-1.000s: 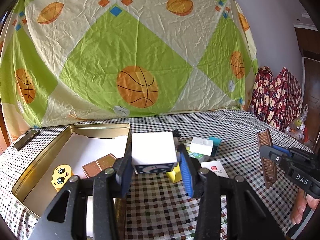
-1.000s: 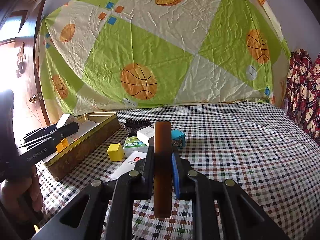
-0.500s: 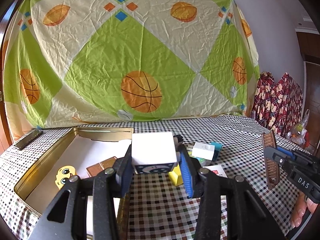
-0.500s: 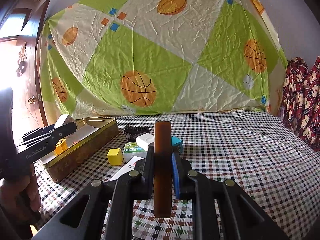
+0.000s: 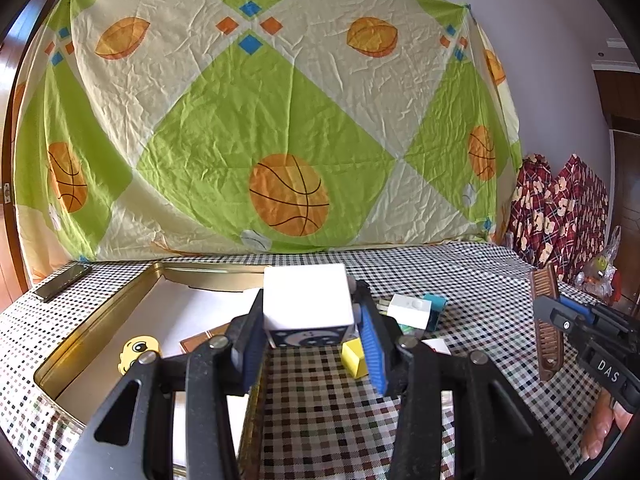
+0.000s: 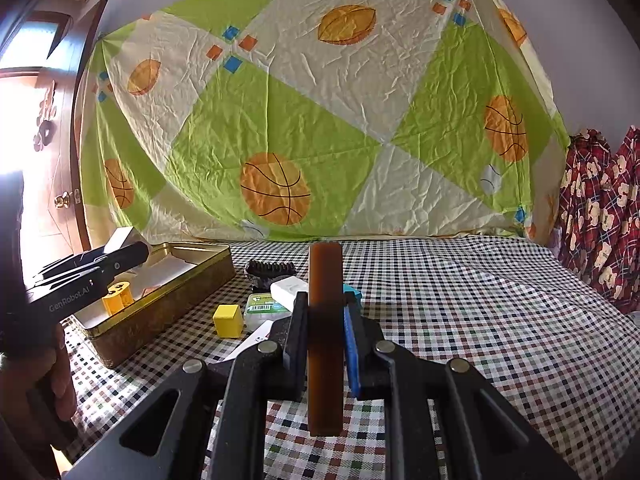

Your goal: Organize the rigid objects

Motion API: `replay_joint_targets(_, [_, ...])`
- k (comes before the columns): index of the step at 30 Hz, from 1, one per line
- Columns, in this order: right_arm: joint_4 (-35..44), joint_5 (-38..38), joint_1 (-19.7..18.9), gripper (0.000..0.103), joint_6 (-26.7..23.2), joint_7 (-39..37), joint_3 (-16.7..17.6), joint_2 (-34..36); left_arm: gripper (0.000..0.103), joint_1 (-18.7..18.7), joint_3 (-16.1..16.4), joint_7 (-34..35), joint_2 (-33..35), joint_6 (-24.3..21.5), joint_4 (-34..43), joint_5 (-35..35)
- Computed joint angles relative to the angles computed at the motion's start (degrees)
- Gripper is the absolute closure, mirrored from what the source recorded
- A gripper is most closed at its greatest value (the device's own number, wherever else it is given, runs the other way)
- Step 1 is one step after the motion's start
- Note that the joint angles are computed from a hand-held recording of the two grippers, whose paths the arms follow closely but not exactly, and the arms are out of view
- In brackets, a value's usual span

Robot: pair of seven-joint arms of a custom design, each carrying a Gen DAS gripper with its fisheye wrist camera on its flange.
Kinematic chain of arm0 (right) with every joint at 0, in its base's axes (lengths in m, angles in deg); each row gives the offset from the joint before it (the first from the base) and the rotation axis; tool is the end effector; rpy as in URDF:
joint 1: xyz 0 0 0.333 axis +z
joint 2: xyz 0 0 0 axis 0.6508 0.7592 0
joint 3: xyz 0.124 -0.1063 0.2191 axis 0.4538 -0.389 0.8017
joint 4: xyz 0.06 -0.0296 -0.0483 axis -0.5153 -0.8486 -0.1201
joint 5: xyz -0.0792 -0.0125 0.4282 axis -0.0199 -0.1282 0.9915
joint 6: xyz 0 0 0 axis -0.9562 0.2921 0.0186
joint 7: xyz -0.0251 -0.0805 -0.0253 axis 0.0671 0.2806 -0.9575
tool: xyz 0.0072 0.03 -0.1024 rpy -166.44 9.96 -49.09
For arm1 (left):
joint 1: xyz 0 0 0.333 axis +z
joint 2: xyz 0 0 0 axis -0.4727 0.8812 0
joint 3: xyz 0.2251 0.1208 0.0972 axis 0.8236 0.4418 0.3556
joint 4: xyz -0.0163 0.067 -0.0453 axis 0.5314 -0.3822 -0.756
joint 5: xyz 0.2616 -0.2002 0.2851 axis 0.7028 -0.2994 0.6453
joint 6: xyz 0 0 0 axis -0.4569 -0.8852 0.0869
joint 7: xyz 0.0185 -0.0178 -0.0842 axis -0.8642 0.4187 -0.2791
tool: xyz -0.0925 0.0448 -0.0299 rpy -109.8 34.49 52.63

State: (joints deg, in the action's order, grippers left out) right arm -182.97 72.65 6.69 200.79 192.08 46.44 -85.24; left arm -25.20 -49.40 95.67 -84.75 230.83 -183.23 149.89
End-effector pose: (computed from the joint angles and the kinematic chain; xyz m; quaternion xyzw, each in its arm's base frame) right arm 0.4329 0.2306 0.4801 -0.5599 0.5524 -0.4236 0.4494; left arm 0.5060 -0.0428 0.5006 -0.4849 0.6270 -0.4983 0.3513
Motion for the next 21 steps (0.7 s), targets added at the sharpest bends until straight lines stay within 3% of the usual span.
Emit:
replay_joint_targets(11, [-1.1,1.2,-1.8,0.086,1.4,2.0,2.9,-5.1,0.061,0.1,-2.0,14.9,-2.6,2.9,-5.6,-15.3])
replay_joint_targets(21, [-1.0,2.5,-2.9,0.086,2.7,2.4,4.9,-7.3,0.061,-1.1,-1.8,21.8,-3.7,5.1,-8.1,-22.2])
